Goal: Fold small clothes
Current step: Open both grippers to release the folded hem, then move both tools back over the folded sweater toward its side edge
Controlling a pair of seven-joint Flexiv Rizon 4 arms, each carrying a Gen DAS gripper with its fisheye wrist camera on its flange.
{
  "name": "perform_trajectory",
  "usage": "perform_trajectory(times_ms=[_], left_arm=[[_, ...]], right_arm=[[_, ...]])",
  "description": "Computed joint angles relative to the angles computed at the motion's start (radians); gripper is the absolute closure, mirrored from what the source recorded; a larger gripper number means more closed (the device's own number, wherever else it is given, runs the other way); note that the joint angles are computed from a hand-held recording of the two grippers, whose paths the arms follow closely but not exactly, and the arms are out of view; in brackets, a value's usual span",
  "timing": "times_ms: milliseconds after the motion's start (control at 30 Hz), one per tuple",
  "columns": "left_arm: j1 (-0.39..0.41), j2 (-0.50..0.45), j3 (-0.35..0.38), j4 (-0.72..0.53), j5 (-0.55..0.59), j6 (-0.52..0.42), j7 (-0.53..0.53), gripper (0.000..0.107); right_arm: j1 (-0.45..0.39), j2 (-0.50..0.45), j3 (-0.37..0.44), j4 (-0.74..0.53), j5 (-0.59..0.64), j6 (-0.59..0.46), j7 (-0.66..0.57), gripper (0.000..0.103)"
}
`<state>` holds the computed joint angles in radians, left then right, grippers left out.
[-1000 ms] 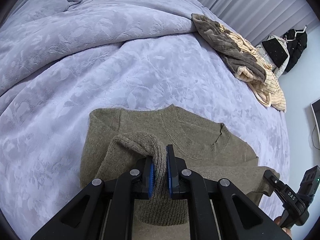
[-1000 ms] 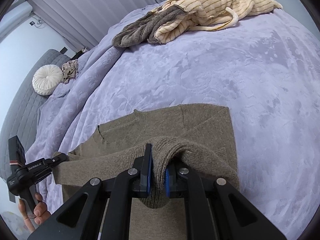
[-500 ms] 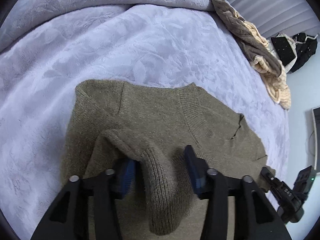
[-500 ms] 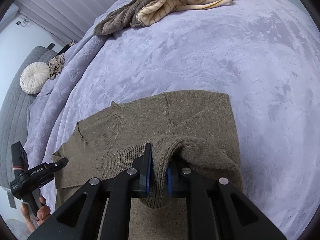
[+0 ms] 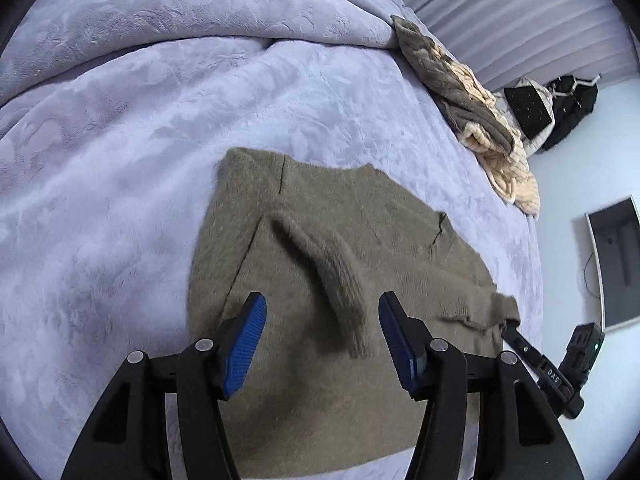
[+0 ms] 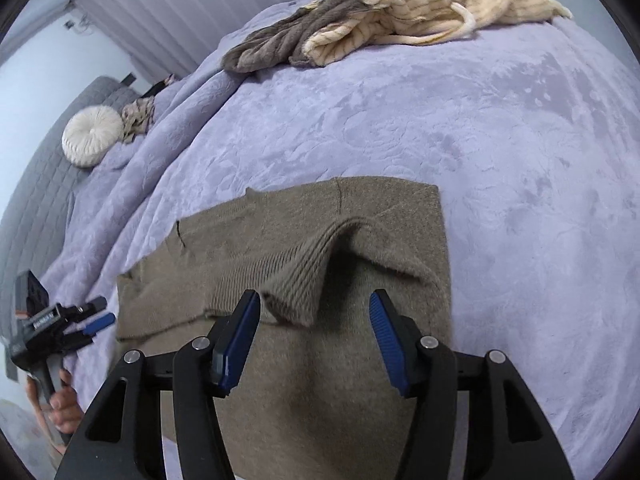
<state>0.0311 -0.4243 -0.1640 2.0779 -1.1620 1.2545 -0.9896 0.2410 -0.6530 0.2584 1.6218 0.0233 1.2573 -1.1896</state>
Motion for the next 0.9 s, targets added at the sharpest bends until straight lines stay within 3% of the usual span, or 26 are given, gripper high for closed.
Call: perform_trajectory(times_ms=[200,333,467,667,900], left_arm=[[-0.004,-0.021,-0.007,-0.021,0.15,-0.111,0.098,0.047],[-0.037,-0.089,0.005,-0.127,0.28,-0.125,0.025,0.047],[-0.026,-0.145,-0.007,-0.209,0.327,-0.09,-0.073,0.047],[0.047,-0.193,-0.072,-0.258,0.261,-0.019,-0.145,0.047],[0.082,-0.208,-0.084,-0.269,0.261,0.018,-0.225,0.047]], right_arm=[[0.021,0.017,0.009,0.055,-0.112,-0.014,-0.19,0.042],[0.038,-0.023,0.016,-0.001,-0.123,-0.053,-0.262,0.042],[0.044,-0.071,0.012,-0.09,-0.082,-0.065,-0.249,0.042],[0.036,-0.135,0.005,-0.21,-0.021,-0.054,-0.18,0.042],[0.06,-0.178,-0.052,-0.283,-0.02,-0.068,-0.053,0.042]])
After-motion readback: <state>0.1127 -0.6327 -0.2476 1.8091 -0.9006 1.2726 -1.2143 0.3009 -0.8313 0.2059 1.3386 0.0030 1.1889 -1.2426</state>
